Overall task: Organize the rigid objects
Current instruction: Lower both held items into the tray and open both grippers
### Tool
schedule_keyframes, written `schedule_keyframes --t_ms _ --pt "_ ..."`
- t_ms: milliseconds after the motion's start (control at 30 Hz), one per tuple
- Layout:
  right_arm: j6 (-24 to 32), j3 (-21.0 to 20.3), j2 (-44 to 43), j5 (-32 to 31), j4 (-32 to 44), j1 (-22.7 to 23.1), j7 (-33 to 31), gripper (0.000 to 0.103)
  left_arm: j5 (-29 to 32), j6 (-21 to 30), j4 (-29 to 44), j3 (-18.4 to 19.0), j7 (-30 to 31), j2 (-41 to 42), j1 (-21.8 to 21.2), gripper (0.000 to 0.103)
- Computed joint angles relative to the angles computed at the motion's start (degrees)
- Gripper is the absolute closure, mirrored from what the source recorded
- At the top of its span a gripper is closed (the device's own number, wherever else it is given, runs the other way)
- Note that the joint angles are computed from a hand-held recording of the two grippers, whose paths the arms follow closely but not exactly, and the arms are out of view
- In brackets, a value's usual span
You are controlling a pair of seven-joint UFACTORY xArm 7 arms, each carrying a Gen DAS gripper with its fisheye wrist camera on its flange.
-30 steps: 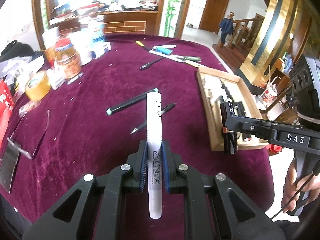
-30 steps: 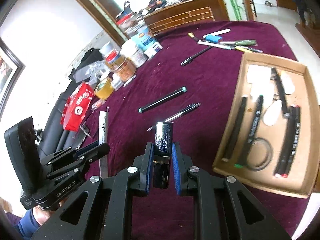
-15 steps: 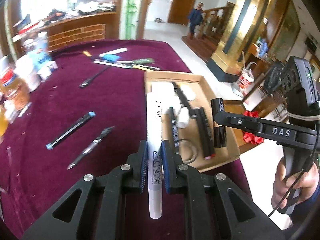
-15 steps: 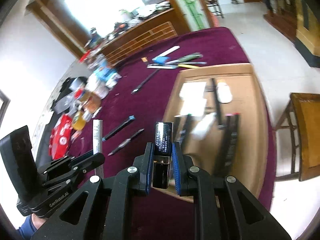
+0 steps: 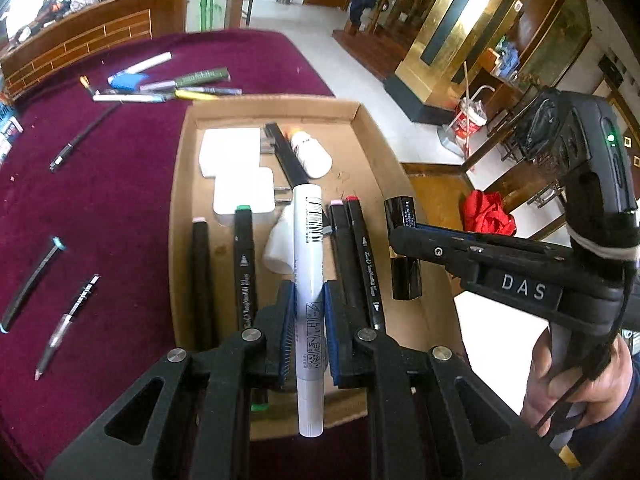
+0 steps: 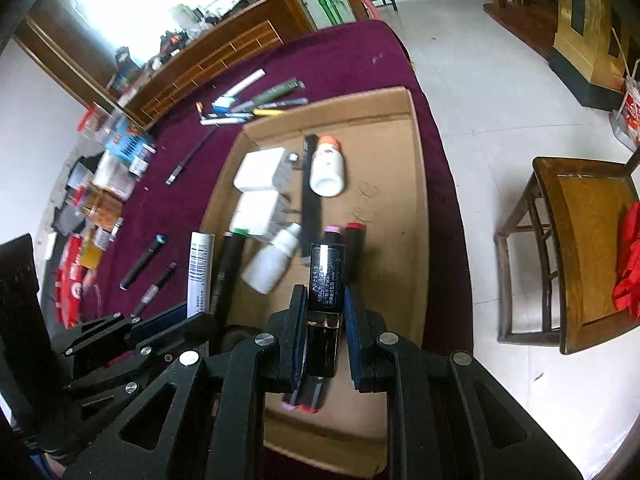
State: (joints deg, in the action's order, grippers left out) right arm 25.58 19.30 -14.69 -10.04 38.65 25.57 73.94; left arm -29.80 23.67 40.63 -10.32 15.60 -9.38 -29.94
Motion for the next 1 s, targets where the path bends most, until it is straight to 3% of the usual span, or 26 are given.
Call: schedule_keyframes --t_ms 367,600,833,1000 --pt "-1.98 -2.10 2.07 5.14 -1.37 1.48 -6.16 0.087 3.49 -0.58 0.49 -1.79 -5.00 3.55 0.71 0.091" --pt "-2.37 -1.87 2.11 5.52 -1.83 1.27 -5.89 0.086 5.00 -1.15 0.41 -2.13 -7.17 3.99 0.47 0.091" --pt "-1.68 -1.20 0.67 5.43 -2.00 1.31 -4.73 0.084 2.82 0.84 0.43 -1.85 -5.47 3.65 0.23 0.091" --pt "0.71 1.01 -1.26 1.41 -0.86 0.26 -0.34 0.080 -0.01 1.15 -1.16 -1.20 -3.60 1.20 -0.19 0.077"
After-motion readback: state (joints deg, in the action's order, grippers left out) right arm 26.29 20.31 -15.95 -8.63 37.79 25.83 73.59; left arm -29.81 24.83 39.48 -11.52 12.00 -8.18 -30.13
